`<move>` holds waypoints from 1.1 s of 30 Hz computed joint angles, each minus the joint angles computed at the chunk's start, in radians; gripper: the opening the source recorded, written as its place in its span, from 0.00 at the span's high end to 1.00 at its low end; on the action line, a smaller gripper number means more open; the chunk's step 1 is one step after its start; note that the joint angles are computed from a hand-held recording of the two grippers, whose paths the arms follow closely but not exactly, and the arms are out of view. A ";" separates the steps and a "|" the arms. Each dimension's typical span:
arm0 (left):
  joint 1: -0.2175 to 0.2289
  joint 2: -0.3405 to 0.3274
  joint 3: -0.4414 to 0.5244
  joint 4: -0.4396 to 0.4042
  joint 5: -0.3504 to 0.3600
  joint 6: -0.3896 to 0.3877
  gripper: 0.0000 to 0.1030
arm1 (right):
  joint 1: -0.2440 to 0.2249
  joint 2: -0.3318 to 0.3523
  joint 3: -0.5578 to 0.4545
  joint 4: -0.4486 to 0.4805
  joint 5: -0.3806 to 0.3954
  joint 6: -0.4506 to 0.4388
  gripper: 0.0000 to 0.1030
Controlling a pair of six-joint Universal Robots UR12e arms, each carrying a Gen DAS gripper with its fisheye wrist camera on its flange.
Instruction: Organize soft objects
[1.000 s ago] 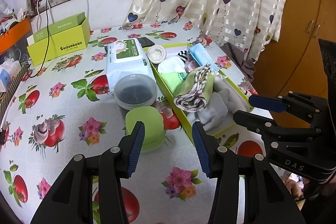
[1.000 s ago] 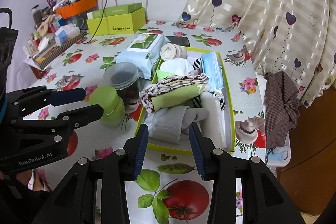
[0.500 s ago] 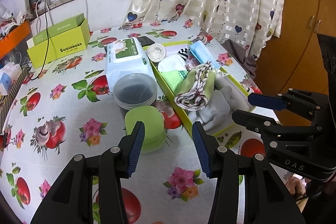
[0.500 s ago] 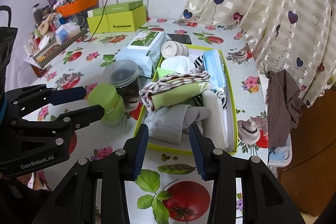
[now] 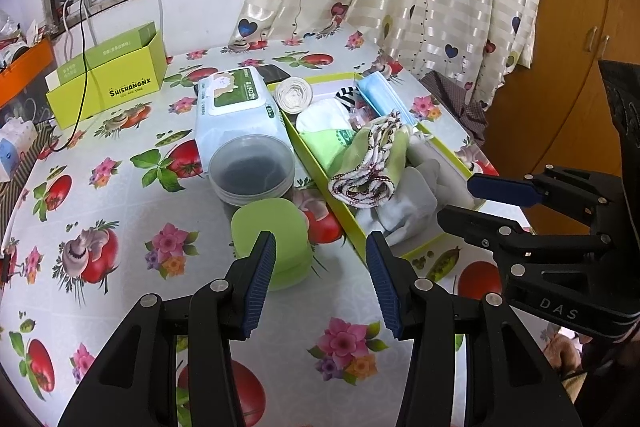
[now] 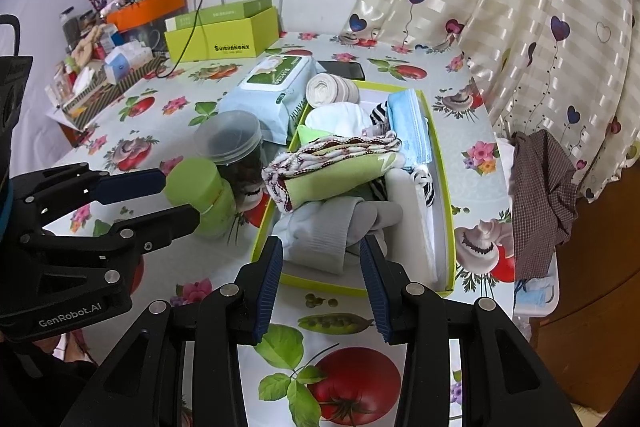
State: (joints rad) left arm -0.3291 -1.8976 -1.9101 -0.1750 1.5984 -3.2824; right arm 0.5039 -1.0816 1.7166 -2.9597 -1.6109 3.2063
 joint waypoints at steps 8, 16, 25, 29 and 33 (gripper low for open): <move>0.000 -0.003 0.002 -0.003 -0.002 0.001 0.53 | -0.001 0.000 -0.002 0.004 0.001 0.001 0.62; 0.000 -0.005 0.003 -0.004 -0.004 0.012 0.53 | -0.001 0.000 -0.002 0.005 0.002 0.001 0.62; -0.001 -0.004 0.004 -0.006 -0.004 0.014 0.53 | -0.001 0.001 -0.002 0.006 0.002 0.002 0.62; -0.001 -0.004 0.004 -0.009 -0.008 0.018 0.53 | -0.002 0.000 -0.004 0.008 0.003 0.001 0.62; 0.000 -0.004 0.003 -0.012 -0.010 0.021 0.53 | -0.002 0.001 -0.003 0.006 0.003 0.002 0.62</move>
